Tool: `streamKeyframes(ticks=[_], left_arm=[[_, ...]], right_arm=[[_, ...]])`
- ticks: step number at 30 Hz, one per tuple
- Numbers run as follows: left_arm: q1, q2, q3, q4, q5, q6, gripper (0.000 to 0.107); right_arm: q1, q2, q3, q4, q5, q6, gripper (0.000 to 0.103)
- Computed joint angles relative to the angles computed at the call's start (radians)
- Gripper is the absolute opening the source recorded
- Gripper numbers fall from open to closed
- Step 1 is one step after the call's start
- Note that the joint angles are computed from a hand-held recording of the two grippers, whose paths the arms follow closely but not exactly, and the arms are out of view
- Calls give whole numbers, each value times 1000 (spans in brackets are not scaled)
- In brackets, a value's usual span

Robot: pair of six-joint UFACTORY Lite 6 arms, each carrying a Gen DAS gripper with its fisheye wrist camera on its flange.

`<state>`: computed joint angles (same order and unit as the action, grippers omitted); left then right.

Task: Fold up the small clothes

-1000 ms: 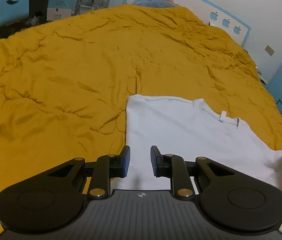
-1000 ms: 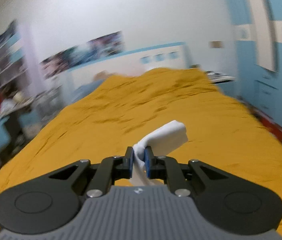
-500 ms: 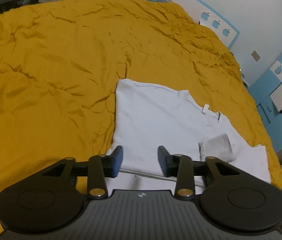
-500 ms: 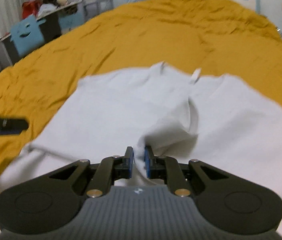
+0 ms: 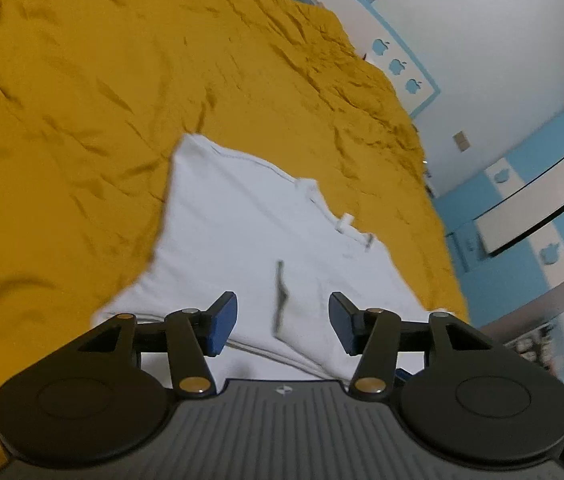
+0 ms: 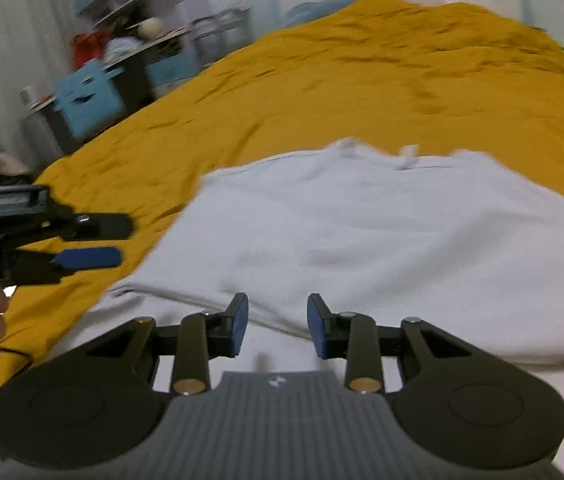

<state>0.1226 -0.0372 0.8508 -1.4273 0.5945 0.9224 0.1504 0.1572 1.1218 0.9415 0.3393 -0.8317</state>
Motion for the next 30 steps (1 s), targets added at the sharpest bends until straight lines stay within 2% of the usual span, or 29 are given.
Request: streamKeyframes(ticks=[4, 9, 12, 14, 15, 16, 17, 19, 20, 25, 30], left_arm=[[-64, 120, 72, -64, -14, 18, 61], [-162, 307, 226, -43, -79, -35, 61], [-249, 395, 331, 149, -190, -216, 61], [-303, 420, 360, 231, -262, -261, 58], [-324, 429, 372, 259, -284, -275, 54], [-342, 435, 383, 318, -302, -326, 45], [-360, 441, 397, 390, -317, -384, 28], [-393, 437, 411, 554, -347, -521, 16], [-408, 424, 403, 610, -372, -562, 6], [-422, 345, 394, 627, -387, -551, 5], [-472, 319, 521, 993, -351, -872, 5]], right_arm=[[-104, -62, -72, -57, -33, 35, 29], [-252, -128, -159, 46, 6, -94, 29], [-312, -155, -202, 105, 29, -165, 29], [-339, -157, -219, 140, 35, -206, 29], [-351, -156, -227, 149, 39, -221, 29], [-357, -153, -231, 150, 39, -224, 29], [-362, -143, -232, 154, 40, -230, 29], [-359, -113, -229, 150, 33, -218, 29], [-358, -106, -229, 155, 28, -218, 29], [-336, -99, -222, 218, 26, -274, 30], [-269, -104, -218, 273, 61, -335, 30]])
